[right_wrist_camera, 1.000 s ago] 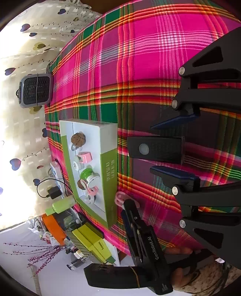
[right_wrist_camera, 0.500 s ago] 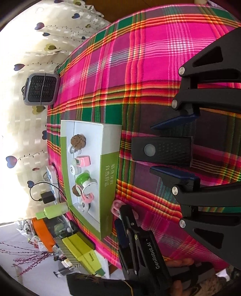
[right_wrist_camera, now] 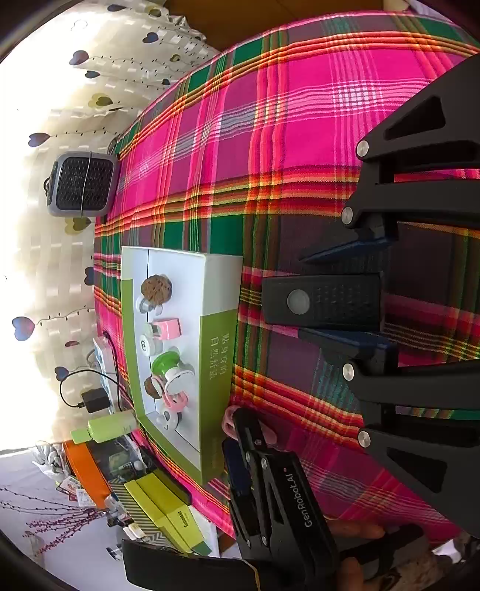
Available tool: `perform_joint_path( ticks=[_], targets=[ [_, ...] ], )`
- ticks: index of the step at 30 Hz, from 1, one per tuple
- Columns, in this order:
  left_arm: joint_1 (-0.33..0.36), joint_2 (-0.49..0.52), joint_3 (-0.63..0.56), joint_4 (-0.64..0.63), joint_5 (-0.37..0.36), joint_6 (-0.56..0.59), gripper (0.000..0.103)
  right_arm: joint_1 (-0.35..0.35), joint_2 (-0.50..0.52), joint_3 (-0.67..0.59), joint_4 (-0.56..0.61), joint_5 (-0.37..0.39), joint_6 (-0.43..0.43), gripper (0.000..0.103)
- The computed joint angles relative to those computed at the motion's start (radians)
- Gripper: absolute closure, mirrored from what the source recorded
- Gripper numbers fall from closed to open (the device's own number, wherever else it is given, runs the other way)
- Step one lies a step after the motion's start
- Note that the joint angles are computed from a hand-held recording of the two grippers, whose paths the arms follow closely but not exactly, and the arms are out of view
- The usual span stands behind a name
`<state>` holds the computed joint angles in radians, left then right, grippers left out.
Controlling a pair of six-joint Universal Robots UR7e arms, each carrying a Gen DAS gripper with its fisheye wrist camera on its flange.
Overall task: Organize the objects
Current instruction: 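Close the left gripper on the pink clip while the right closes on the black device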
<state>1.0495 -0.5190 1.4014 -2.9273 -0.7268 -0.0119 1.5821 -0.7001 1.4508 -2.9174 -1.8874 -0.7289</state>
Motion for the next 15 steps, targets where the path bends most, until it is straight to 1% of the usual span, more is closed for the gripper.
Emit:
perform_joint_path(
  ticks=[2, 7, 11, 15],
  targets=[
    [-0.001, 0.002, 0.0, -0.001, 0.014, -0.002, 0.068, 0.001, 0.0, 0.001, -0.001, -0.001, -0.002, 0.069],
    [-0.002, 0.001, 0.004, -0.006, 0.026, -0.005, 0.073, 0.001, -0.001, 0.005, -0.003, -0.001, -0.005, 0.07],
    [-0.001, 0.0, 0.005, -0.007, 0.035, -0.013, 0.079, 0.001, -0.001, 0.005, -0.005, -0.002, -0.005, 0.075],
    [-0.001, 0.0, 0.006, -0.007, 0.04, -0.018, 0.081, 0.001, -0.001, 0.005, -0.006, -0.002, -0.005, 0.075]
  ],
)
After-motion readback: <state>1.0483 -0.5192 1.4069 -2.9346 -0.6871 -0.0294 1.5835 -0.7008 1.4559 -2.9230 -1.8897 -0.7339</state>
